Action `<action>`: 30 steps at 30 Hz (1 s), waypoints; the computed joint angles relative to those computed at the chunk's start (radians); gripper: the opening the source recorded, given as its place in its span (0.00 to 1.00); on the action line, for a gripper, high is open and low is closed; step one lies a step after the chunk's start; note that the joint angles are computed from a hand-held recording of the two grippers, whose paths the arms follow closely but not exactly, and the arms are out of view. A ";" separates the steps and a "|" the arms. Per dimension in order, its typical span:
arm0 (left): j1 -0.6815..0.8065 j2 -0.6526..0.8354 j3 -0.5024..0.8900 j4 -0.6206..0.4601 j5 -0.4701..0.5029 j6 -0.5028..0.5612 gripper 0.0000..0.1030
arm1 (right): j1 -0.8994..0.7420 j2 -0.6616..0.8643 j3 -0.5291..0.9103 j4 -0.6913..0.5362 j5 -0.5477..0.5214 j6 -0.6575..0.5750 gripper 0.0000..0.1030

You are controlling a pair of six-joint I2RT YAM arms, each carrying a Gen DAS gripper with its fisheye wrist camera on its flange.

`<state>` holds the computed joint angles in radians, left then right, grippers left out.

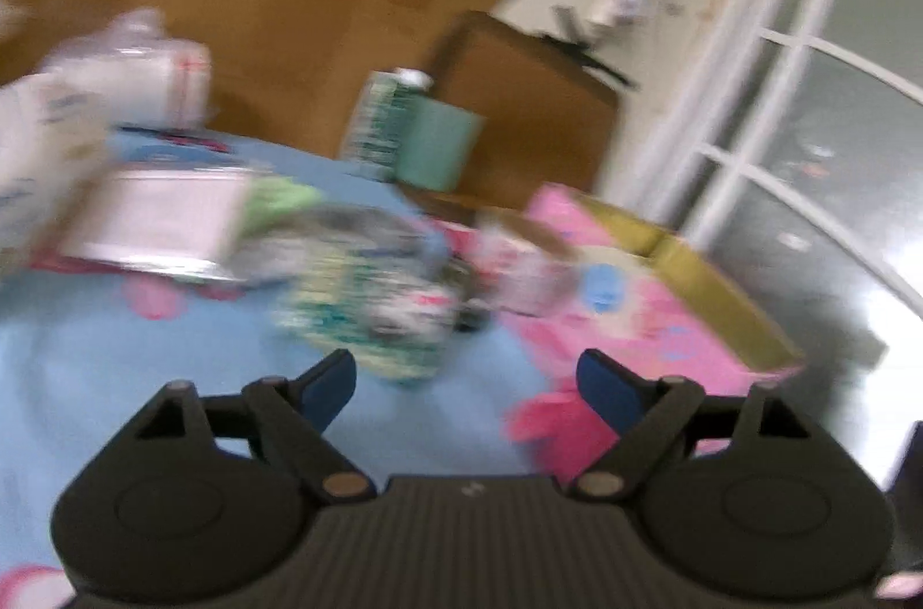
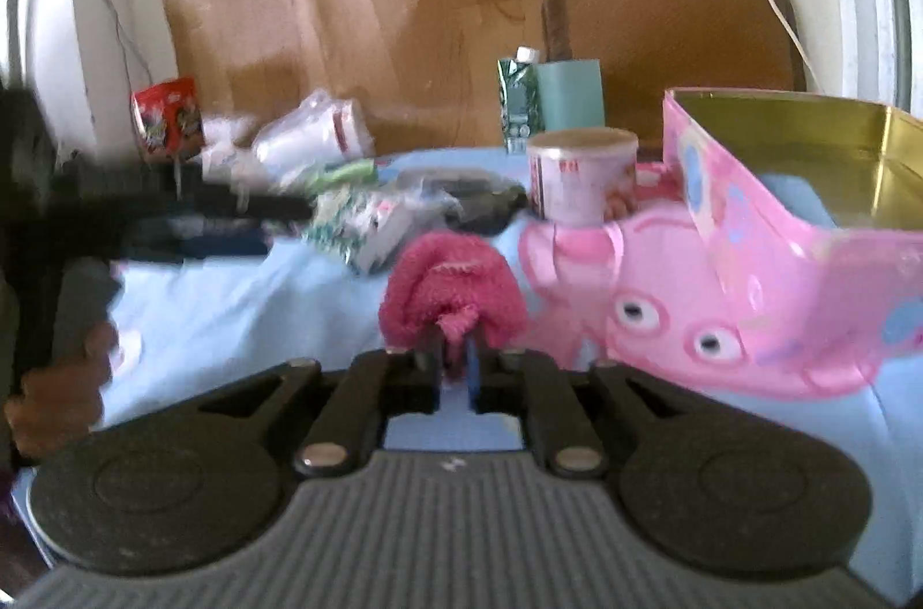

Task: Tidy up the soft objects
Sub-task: 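Drop the pink fuzzy item into the pink tin box with the right gripper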

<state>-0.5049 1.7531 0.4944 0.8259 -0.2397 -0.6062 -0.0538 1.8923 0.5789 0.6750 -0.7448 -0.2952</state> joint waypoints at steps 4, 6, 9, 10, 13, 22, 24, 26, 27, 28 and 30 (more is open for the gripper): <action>-0.060 0.044 0.154 -0.163 0.046 0.069 0.91 | 0.000 0.034 0.027 -0.012 -0.002 0.008 0.59; -0.072 0.100 0.250 -0.260 0.074 0.082 0.73 | 0.020 0.049 0.072 -0.068 -0.013 -0.007 0.58; -0.101 0.162 0.372 -0.379 0.027 0.109 0.53 | 0.051 0.065 0.089 -0.063 0.030 0.001 0.29; -0.098 0.162 0.387 -0.384 0.035 0.120 0.53 | 0.046 0.065 0.080 -0.035 0.030 0.013 0.29; -0.107 0.149 0.450 -0.379 0.069 0.181 0.53 | -0.014 0.069 0.014 0.188 0.010 0.099 0.29; -0.233 0.371 0.921 -0.553 -0.054 0.352 0.89 | -0.112 0.147 0.139 0.398 0.335 0.257 0.41; -0.238 0.372 0.904 -0.542 -0.057 0.323 0.89 | -0.148 0.165 0.188 0.342 0.346 0.299 0.41; -0.238 0.358 0.865 -0.532 -0.084 0.305 0.89 | -0.183 0.179 0.185 0.365 0.329 0.338 0.45; -0.234 0.351 0.847 -0.537 -0.103 0.287 0.89 | -0.193 0.187 0.176 0.387 0.324 0.343 0.45; -0.223 0.342 0.826 -0.541 -0.105 0.264 0.89 | -0.198 0.192 0.160 0.414 0.317 0.347 0.45; -0.200 0.311 0.772 -0.543 -0.100 0.210 0.89 | -0.203 0.192 0.118 0.461 0.296 0.362 0.45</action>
